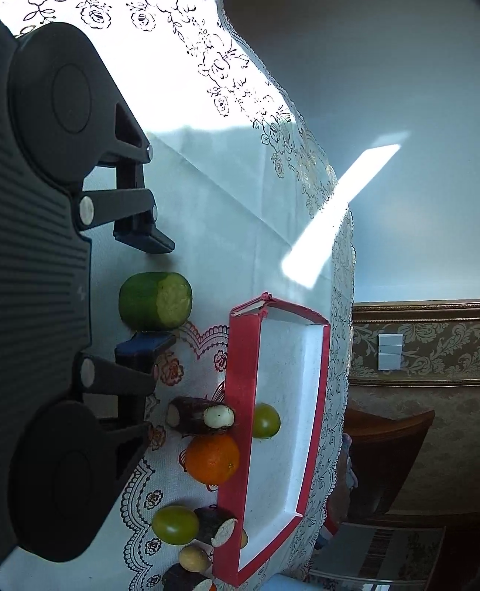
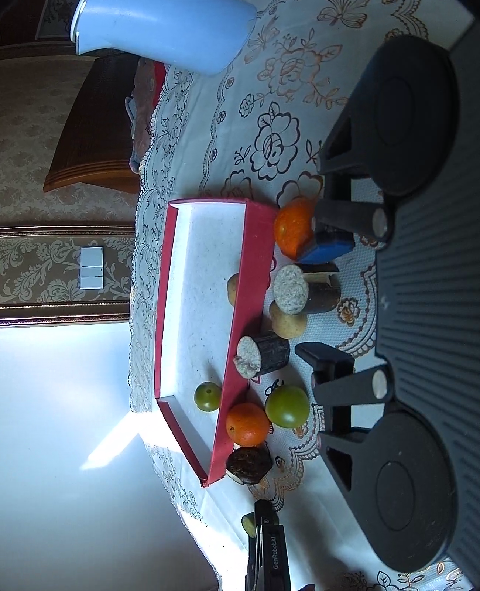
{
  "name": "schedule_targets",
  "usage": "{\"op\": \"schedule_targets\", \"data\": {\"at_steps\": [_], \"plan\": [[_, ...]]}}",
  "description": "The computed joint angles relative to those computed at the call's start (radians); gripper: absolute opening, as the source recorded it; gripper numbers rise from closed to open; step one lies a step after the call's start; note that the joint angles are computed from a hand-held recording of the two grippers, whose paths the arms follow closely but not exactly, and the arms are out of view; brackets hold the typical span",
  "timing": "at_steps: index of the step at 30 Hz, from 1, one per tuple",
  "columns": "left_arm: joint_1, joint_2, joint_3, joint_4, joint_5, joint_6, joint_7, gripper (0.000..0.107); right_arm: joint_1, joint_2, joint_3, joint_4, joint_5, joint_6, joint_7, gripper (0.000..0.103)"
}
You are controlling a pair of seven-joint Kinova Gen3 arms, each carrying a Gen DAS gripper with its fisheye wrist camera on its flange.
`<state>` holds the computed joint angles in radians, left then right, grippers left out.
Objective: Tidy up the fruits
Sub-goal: 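Move left tool to the green cucumber piece while right tool approaches the dark cylinder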
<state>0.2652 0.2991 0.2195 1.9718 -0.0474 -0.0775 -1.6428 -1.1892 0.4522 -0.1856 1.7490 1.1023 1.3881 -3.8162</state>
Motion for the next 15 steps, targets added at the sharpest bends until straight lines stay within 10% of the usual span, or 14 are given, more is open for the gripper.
{"op": "schedule_targets", "data": {"at_steps": [15], "plan": [[0.024,0.002,-0.026,0.002,0.007,-0.009,-0.006,0.046,0.014,0.032,0.027,-0.052,-0.031,0.013,0.085,0.03]]}}
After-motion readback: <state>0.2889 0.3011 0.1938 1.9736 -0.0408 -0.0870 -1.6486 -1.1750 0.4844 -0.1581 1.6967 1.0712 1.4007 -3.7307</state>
